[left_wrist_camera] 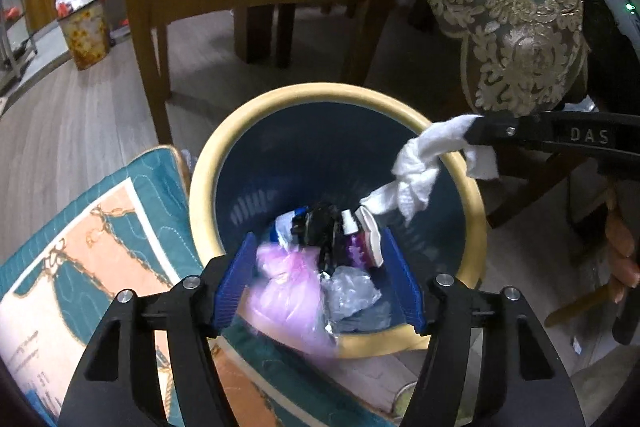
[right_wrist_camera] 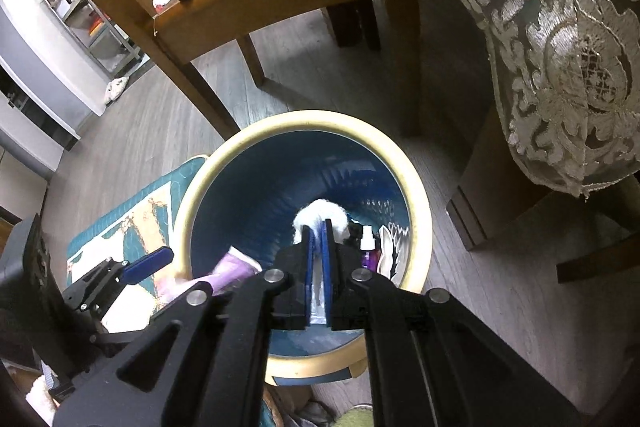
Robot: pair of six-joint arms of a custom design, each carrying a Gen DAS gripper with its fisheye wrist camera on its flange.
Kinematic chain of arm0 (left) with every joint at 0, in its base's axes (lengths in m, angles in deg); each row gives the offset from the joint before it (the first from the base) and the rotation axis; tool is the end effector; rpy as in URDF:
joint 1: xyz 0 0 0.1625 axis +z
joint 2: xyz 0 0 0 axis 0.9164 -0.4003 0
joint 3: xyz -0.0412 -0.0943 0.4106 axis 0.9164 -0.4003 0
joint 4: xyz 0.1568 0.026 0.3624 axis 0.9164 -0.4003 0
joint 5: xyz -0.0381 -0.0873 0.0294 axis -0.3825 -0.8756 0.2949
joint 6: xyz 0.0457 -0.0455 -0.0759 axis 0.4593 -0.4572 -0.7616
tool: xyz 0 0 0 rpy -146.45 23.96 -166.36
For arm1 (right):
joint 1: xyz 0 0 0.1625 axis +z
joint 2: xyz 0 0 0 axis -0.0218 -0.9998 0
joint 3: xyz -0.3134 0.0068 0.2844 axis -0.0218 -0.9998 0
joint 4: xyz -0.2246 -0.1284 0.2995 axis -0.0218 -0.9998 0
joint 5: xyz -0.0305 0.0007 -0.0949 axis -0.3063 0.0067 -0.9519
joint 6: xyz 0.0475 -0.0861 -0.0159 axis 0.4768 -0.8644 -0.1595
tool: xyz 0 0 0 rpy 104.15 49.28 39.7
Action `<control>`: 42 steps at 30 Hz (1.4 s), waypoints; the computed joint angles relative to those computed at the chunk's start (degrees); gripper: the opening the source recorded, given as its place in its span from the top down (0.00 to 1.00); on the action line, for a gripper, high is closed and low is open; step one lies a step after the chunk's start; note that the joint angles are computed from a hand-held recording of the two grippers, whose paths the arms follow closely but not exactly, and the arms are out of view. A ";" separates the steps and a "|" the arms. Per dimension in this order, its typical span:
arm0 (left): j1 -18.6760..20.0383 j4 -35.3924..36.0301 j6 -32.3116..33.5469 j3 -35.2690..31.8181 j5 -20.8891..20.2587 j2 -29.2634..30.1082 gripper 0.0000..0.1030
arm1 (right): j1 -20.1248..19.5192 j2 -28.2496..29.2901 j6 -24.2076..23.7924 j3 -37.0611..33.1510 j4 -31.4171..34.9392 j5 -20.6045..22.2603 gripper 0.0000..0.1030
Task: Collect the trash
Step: 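Carry both over the bin and open the right tool while the left tool drops the wrapper, then move both open tools back over the cushion and grasp another white tissue with the right tool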
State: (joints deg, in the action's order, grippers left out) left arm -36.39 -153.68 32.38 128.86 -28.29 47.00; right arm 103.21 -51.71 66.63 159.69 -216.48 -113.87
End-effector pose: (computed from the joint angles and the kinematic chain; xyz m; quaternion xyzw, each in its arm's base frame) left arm -0.4224 -0.4156 -0.0947 0.5616 0.8227 0.0057 0.0885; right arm 0.1128 -0.2842 0.2947 -0.2878 -0.8043 0.4207 0.3056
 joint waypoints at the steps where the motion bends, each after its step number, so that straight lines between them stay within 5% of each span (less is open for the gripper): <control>1: -0.12 0.10 0.15 -0.01 0.55 -0.02 0.36 | 0.17 0.40 -0.19 -0.27 -0.08 -0.22 0.76; 3: -0.07 -0.02 0.14 -0.03 0.65 -0.10 0.36 | 0.98 0.90 0.05 -0.77 -0.13 -1.12 0.65; 14: 0.53 -0.07 -0.06 1.85 2.62 -3.90 0.36 | 4.04 3.13 1.52 -3.41 1.22 -3.03 0.54; 26: 4.26 1.89 -1.93 9.19 11.51 -17.37 0.33 | 10.52 16.73 -0.57 -12.48 -0.79 -2.36 0.36; 35: 9.68 4.50 -3.18 13.37 21.54 -30.55 0.32 | 12.83 28.50 -3.45 -20.09 0.31 1.57 0.35; 38: 11.90 4.79 -4.63 15.16 24.14 -35.01 0.32 | 12.73 33.23 -5.45 -21.91 -1.96 7.09 0.35; 42: 14.50 5.81 -7.07 17.37 26.30 -39.65 0.32 | 12.22 38.32 -1.41 -23.78 0.61 14.15 0.35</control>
State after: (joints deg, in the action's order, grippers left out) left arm -21.89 -147.87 25.31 146.23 -2.00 7.35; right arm 115.43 -13.39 65.22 135.91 -215.87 -99.72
